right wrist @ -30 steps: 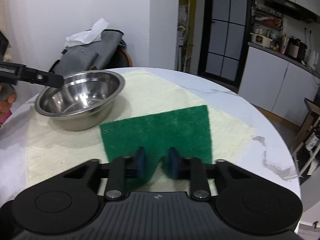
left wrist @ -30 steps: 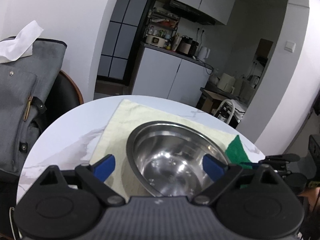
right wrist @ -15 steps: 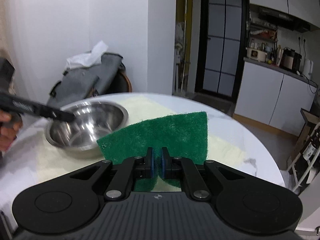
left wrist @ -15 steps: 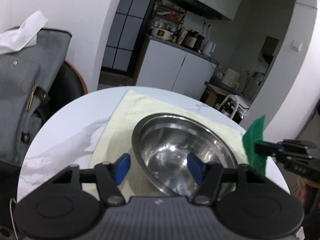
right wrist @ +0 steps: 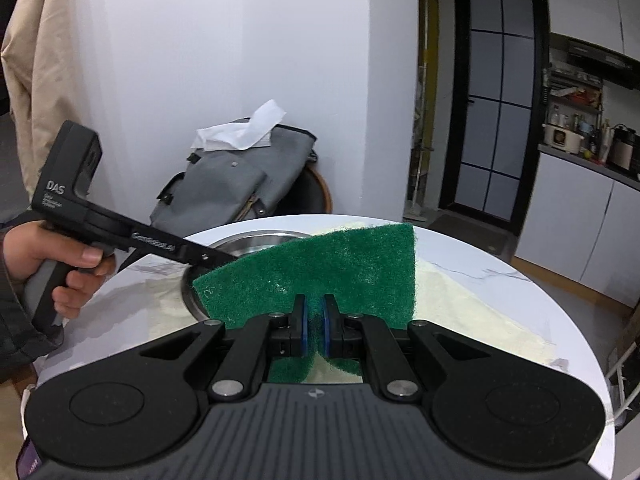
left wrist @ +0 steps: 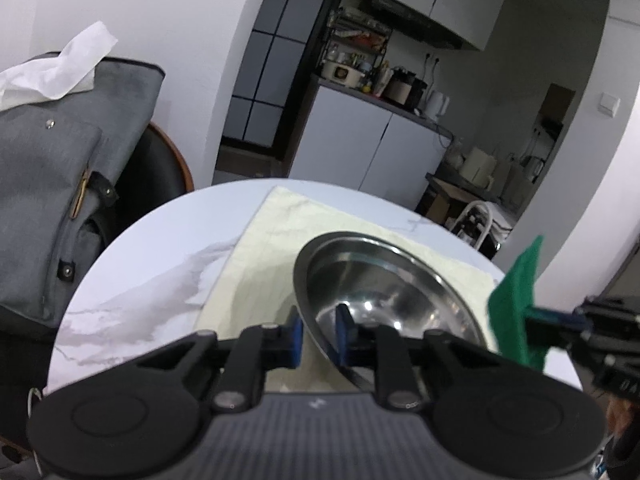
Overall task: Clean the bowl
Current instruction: 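Grasp the steel bowl rim with the left gripper while right lifts the pad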
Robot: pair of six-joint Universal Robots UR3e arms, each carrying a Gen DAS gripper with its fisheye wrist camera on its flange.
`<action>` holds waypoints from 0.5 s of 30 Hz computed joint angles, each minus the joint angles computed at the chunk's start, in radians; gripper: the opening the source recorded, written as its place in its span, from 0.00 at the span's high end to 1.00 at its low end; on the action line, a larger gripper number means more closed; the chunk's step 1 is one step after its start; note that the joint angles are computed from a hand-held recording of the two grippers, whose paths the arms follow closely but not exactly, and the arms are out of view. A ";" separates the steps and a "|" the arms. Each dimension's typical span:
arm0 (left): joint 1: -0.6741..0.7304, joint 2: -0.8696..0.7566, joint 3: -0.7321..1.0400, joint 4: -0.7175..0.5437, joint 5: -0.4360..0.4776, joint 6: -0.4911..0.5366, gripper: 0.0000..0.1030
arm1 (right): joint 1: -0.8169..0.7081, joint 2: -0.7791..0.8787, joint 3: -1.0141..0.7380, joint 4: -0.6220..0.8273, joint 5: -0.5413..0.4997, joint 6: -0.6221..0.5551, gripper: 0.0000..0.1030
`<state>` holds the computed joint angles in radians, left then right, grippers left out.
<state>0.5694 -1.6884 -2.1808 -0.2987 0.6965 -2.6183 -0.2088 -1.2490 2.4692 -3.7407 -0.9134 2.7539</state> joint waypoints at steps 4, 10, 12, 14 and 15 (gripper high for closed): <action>-0.007 0.030 -0.030 0.031 -0.019 0.014 0.86 | 0.027 0.003 -0.016 0.041 -0.017 -0.023 0.93; -0.017 0.062 -0.057 0.018 -0.054 0.060 0.87 | 0.032 0.009 -0.021 0.081 -0.026 -0.043 0.93; -0.021 0.072 -0.060 0.005 -0.058 0.074 0.86 | 0.034 0.014 -0.026 0.105 -0.033 -0.054 0.93; -0.019 0.082 -0.059 -0.031 -0.071 0.089 0.84 | 0.038 0.021 -0.034 0.127 -0.044 -0.062 0.93; -0.016 0.083 -0.063 -0.030 -0.082 0.088 0.82 | 0.038 0.025 -0.035 0.131 -0.051 -0.065 0.93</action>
